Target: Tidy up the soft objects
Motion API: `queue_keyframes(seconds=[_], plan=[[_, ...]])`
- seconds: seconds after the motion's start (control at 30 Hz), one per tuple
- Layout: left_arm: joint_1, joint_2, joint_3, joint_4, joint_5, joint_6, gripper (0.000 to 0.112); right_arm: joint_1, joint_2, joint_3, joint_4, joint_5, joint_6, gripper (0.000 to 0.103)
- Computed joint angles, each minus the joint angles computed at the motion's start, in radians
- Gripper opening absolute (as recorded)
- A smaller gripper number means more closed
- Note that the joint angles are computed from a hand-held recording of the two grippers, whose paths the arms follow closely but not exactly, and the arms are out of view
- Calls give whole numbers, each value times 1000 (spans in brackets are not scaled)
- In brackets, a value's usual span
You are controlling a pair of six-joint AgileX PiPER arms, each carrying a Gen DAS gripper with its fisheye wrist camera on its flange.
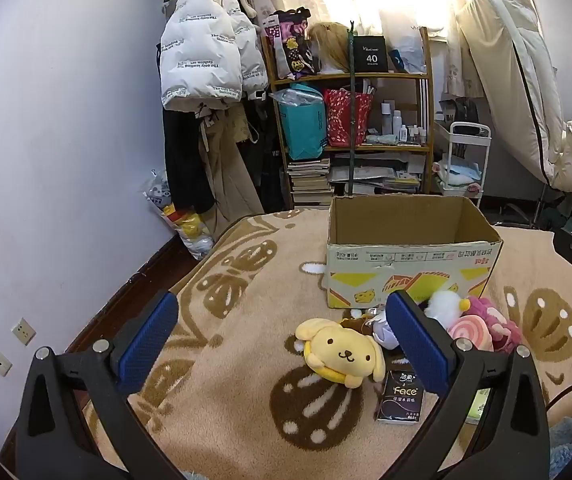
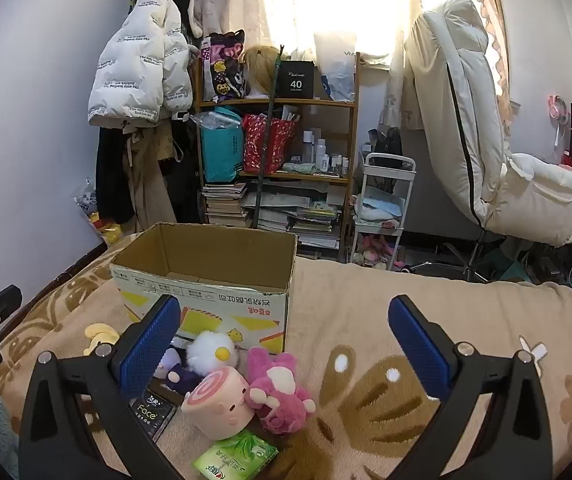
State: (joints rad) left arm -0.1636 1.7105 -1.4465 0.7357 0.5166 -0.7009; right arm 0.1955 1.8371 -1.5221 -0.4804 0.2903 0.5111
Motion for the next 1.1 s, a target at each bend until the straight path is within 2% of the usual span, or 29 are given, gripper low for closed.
queue_keyframes(seconds=[0.43, 0.53, 0.83, 1.1], plan=[[5, 2, -4, -6, -3, 3, 102, -2, 4, -5, 29, 6, -25, 103], [11, -5, -25, -42, 14, 49, 102, -1, 4, -7, 28, 9, -23, 103], [5, -1, 4, 38, 5, -35, 102, 1, 1, -5, -10, 12, 17, 103], [3, -1, 0, 36, 10, -31, 102, 3, 2, 4, -21, 6, 30, 103]])
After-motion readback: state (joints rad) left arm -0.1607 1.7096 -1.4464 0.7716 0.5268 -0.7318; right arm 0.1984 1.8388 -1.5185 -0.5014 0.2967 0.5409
